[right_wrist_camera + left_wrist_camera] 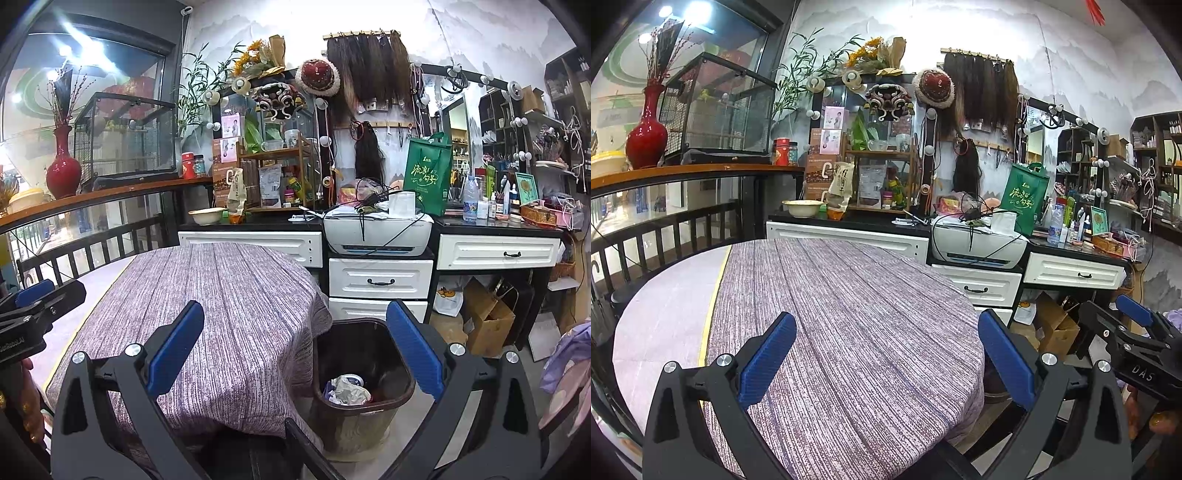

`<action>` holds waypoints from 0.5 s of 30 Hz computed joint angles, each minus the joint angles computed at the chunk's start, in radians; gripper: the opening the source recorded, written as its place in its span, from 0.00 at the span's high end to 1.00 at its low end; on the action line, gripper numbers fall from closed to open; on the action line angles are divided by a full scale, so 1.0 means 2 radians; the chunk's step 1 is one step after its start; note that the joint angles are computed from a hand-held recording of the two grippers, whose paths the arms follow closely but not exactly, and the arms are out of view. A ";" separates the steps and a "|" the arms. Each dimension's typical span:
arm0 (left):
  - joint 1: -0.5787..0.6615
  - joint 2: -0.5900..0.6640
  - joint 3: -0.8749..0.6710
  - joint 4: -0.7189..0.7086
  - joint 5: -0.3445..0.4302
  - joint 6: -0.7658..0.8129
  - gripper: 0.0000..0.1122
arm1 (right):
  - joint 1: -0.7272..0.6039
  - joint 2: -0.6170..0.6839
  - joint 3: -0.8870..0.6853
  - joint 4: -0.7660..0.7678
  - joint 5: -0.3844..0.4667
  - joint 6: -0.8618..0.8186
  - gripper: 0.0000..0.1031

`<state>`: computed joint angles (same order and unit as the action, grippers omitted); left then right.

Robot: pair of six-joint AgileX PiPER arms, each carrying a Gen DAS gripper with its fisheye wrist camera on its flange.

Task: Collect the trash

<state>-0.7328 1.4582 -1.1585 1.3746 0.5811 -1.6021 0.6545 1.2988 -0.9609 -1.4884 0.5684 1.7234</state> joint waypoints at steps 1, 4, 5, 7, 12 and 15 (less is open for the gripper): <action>0.000 0.000 0.000 -0.001 0.000 0.000 0.13 | 0.000 0.000 0.000 -0.001 0.000 0.001 0.06; 0.001 0.000 0.000 -0.006 -0.002 0.003 0.13 | 0.001 0.002 -0.002 0.001 0.001 -0.003 0.06; 0.001 0.000 0.001 -0.004 -0.002 0.000 0.13 | 0.001 0.003 -0.002 0.002 0.001 -0.003 0.06; 0.002 0.000 0.001 -0.004 -0.003 0.001 0.13 | 0.001 0.003 -0.002 0.001 0.000 -0.002 0.06; 0.003 -0.001 0.003 -0.008 -0.006 0.002 0.13 | 0.000 0.002 -0.001 -0.001 0.000 0.002 0.06; 0.001 -0.001 0.003 -0.006 -0.002 0.001 0.13 | -0.002 0.002 -0.001 0.002 -0.002 -0.001 0.06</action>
